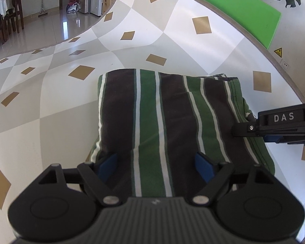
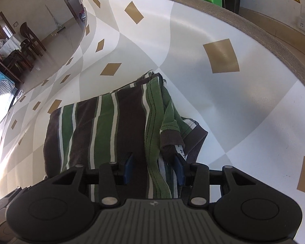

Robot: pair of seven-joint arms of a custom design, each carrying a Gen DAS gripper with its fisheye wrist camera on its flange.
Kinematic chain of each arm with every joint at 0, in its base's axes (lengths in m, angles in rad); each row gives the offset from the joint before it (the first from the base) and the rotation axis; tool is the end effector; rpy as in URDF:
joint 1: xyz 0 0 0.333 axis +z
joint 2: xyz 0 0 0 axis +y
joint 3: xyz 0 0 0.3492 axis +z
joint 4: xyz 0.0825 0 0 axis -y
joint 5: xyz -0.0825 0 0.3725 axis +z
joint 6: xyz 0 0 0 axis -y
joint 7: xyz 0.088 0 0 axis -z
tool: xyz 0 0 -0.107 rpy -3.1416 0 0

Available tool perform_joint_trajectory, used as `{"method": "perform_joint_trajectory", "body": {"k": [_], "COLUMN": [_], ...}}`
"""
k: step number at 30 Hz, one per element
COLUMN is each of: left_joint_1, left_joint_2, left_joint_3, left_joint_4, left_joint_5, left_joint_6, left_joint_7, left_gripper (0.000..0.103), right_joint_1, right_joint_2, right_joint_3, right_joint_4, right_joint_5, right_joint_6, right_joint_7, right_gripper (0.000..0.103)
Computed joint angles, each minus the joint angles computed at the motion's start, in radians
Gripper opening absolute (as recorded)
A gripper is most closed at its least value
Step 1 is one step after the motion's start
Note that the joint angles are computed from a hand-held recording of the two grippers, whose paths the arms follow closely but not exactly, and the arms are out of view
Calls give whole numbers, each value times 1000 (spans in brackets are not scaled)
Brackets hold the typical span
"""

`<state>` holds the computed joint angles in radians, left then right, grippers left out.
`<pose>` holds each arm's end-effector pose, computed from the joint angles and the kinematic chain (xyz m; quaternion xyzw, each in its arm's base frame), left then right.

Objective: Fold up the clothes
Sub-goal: 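Lower the striped bundle onto the mat with both grippers, then open both grippers and release the striped bundle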

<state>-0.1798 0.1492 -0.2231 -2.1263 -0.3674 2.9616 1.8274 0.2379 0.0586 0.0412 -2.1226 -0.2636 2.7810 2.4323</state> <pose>0.5665 -0.2091 0.4585 -0.5542 0.7568 -0.3192 0.1351 0.5617 0.1726 0.4910 -0.5403 0.7848 -0.1402 0.2693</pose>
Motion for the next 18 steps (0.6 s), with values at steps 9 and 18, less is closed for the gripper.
{"method": "perform_joint_trajectory", "body": {"k": [9, 18], "left_joint_1": [-8, -3], "left_joint_2": [-10, -28], "left_joint_3": [20, 12], "left_joint_4": [-8, -26], "left_joint_5": [41, 32], "left_joint_6": [-1, 7], "left_joint_7": [-54, -87], "left_gripper": [84, 91], "right_joint_1": [-37, -12], "right_joint_2": [-78, -70], "right_joint_3": [-20, 2], "right_joint_4": [-95, -98], "right_joint_5": [-18, 136], "right_joint_6": [143, 251], "right_joint_7": [154, -34], "right_gripper": [42, 42]}}
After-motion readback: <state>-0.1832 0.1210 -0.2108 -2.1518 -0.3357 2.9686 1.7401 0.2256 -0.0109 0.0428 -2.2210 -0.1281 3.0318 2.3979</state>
